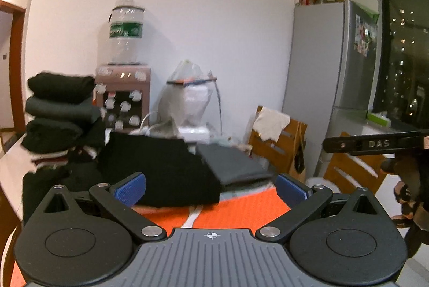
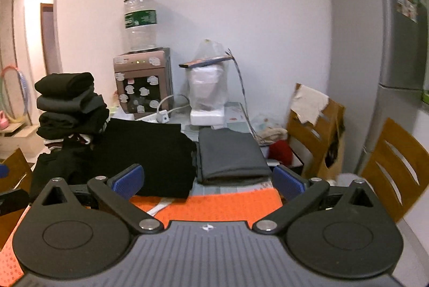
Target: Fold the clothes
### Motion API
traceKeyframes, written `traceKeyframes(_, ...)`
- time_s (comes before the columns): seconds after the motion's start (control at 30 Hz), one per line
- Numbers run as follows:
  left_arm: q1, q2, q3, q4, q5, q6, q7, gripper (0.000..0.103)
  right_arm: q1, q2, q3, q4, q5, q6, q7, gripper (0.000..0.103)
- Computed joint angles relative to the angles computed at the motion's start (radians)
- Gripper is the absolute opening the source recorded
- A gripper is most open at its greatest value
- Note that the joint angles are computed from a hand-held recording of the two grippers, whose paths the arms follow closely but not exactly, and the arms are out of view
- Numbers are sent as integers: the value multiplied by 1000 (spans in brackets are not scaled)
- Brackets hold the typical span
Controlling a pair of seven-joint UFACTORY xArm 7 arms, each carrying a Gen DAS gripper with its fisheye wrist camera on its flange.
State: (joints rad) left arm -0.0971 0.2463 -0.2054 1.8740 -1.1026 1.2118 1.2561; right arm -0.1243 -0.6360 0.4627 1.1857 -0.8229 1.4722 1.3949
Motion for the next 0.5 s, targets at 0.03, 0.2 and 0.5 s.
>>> traceKeyframes(0.03, 4, 0, 7, -3, 18, 9, -4, 103, -2, 8, 20, 5, 13, 17, 22, 103)
traceKeyframes(0.2, 20, 9, 25, -19, 87, 42, 9, 103, 17, 74, 112, 36, 53, 114, 143, 103)
traceKeyframes(0.5, 62, -4, 38, -85, 114, 42, 123, 103, 105, 249, 190, 94, 74, 232, 319, 103)
